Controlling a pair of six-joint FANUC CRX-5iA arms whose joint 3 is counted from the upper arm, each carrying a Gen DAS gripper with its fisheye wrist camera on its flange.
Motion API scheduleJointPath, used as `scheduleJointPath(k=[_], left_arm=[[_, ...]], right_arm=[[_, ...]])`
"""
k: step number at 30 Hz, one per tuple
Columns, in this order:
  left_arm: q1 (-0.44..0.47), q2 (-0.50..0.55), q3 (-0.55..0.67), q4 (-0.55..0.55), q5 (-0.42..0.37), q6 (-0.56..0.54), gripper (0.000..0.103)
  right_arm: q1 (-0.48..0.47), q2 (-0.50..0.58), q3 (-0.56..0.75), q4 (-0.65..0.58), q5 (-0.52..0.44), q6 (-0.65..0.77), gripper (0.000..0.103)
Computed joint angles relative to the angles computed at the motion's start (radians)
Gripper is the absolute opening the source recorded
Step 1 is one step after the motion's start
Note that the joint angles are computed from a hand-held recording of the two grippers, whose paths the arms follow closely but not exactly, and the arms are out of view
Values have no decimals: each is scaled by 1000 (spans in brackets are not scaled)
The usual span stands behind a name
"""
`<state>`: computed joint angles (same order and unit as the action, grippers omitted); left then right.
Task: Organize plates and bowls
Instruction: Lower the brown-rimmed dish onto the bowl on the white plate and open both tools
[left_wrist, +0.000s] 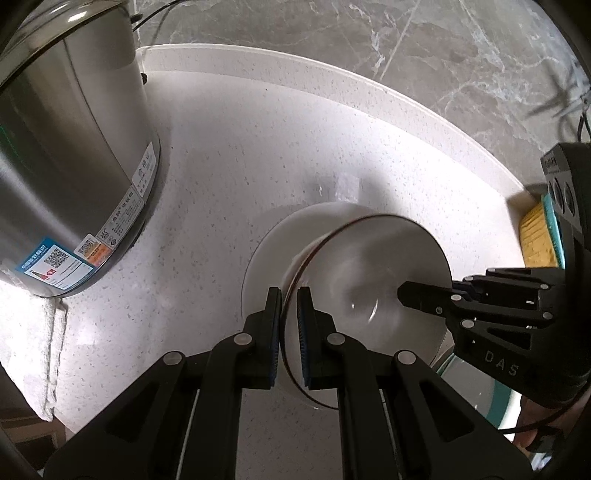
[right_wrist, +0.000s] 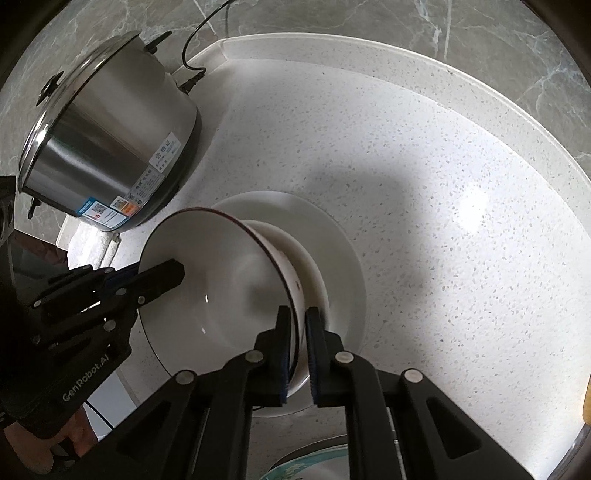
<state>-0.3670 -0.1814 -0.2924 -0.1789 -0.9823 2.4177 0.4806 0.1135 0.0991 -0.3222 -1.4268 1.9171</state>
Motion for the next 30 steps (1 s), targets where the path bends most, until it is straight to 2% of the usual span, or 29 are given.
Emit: scheduleJointPath(k=[11,13,19,21,26,30], left_arm=[[17,-29,-42,21,67,19,8],[20,-33,-49,24,76,22,8],[33,-49,-78,41,111,28,9],[29,-48,-77,34,110,39,9],[-9,-23,-27,-31,53,88,9],[-23,-8,3,-56,25,103,9]], right_arm=[[-19,13,21,-19,-21,-8,10],[-35,26,40,-43,-40,-12,14],[-61,49,73,-74,-77,-28,14],[-52,40,63,-57,-66,-24,14],[8,-10,0,36,12,-9,16],[1,5,17,27,3,-9,18]])
